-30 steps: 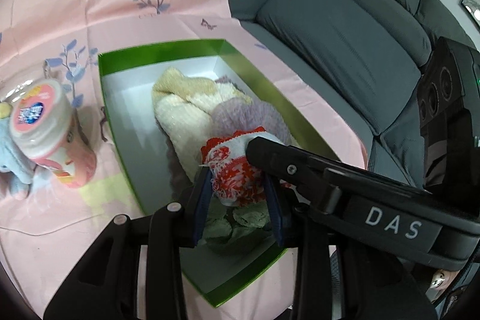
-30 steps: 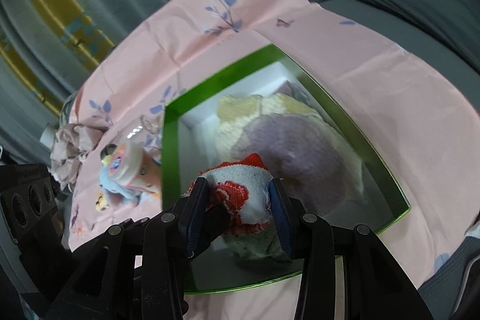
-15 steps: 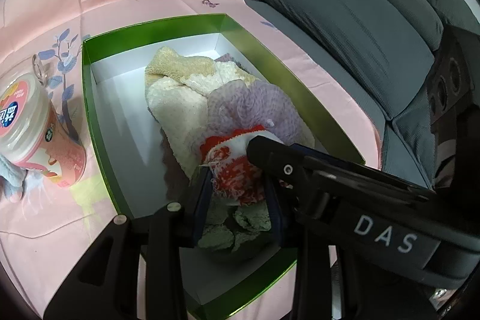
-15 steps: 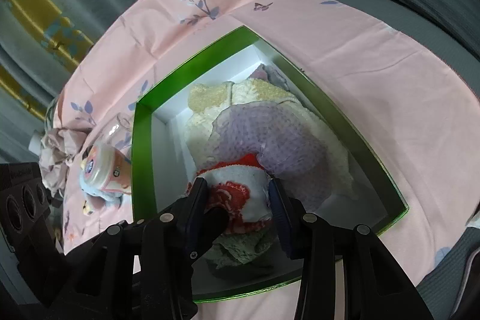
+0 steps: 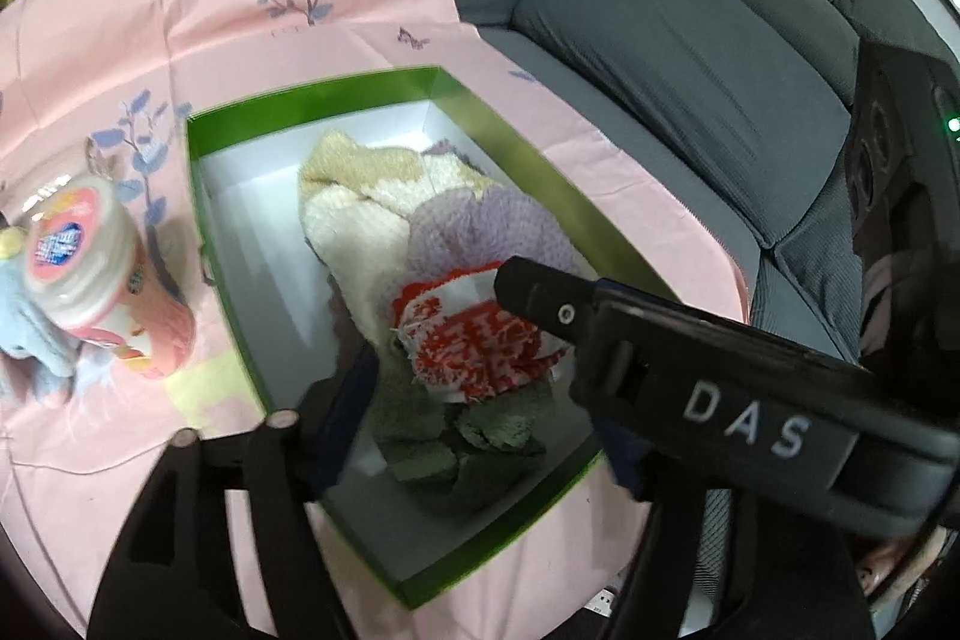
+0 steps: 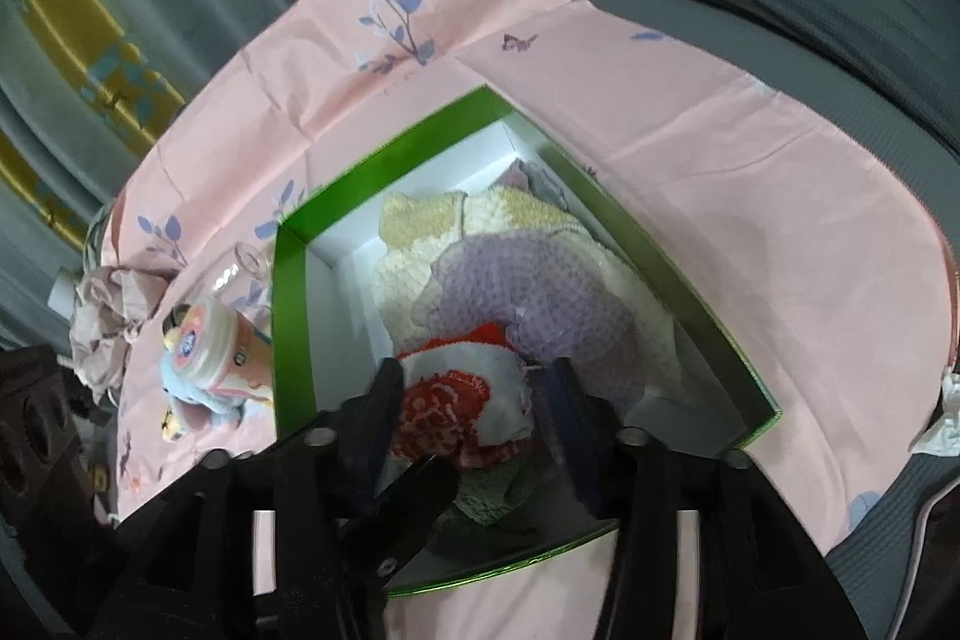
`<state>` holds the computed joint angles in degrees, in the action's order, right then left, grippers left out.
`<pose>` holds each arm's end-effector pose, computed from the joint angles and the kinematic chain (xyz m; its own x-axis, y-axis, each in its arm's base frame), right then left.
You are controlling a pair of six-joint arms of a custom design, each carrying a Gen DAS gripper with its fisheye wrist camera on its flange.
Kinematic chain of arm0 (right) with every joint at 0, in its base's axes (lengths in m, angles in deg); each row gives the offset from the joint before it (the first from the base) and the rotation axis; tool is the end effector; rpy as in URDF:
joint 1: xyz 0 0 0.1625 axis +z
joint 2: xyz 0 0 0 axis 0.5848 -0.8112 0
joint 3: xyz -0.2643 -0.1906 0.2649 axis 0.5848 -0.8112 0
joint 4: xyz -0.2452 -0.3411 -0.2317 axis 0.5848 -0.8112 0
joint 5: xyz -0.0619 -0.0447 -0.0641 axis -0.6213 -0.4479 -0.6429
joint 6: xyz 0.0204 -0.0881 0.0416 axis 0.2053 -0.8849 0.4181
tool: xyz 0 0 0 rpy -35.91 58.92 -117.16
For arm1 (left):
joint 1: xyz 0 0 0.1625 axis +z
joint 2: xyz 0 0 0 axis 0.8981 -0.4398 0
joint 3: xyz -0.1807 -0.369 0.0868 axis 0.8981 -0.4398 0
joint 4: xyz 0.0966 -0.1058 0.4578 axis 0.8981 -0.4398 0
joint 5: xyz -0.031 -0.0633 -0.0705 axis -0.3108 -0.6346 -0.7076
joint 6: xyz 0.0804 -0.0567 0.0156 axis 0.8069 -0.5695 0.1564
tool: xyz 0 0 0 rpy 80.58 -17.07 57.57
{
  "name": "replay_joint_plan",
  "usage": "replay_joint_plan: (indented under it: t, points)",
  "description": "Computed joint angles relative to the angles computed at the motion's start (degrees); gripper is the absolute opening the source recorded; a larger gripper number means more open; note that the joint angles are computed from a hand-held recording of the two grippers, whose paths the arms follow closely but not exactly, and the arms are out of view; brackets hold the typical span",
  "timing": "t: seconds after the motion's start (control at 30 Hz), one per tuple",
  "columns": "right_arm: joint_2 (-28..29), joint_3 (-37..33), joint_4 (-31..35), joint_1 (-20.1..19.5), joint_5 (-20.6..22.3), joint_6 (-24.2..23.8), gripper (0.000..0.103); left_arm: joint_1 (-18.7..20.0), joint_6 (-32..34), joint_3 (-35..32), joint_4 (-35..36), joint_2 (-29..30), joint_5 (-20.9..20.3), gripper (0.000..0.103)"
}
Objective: Organize soft objects
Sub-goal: 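Open the right gripper to release the red-and-white cloth in the box, then move the right gripper to the yellow tree-print tissue pack and grasp it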
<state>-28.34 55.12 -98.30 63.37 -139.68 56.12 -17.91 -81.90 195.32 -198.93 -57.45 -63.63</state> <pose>0.1908 -0.5235 0.1348 -0.9396 -0.1281 0.3173 -0.2760 0.8318 -0.4815 -0.2292 -0.5198 0.1341 -0.8688 0.1468 -0.4730 0.3896 0.7921 -0.4699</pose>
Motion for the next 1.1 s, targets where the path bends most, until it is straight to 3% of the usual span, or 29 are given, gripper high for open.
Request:
replay_joint_plan:
  t: [0.1,0.27,0.43,0.67,0.83,0.97,1.1]
  points:
    - [-0.83,1.04,-2.57,0.61,0.4,-0.32,0.071,-0.96,0.16,1.45,-0.27,-2.17,0.83,0.091]
    - [-0.89,2.06,-7.47,2.01,0.03,-0.94,0.087,-2.78,-1.03,4.21,-0.22,-6.46,3.33,0.102]
    - [-0.67,2.2,-7.87,3.39,0.87,-2.49,0.087,-4.58,-2.43,7.68,-0.73,-11.71,6.12,0.102]
    - [1.22,1.71,-8.65,6.98,-0.58,-5.13,0.088,-7.37,-7.84,14.31,2.46,-22.62,13.78,0.102]
    - [2.91,1.19,-8.68,9.17,-1.46,-7.23,0.088,-8.83,-15.68,18.57,11.5,-31.61,21.38,0.102]
    - [4.33,0.63,-8.39,10.75,-2.32,-8.55,0.088,-8.82,-28.04,21.73,27.86,-41.58,27.99,0.102]
    - [5.15,0.41,-7.42,11.97,-1.84,-9.96,0.088,-7.37,-36.4,24.49,39.46,-51.34,29.91,0.102]
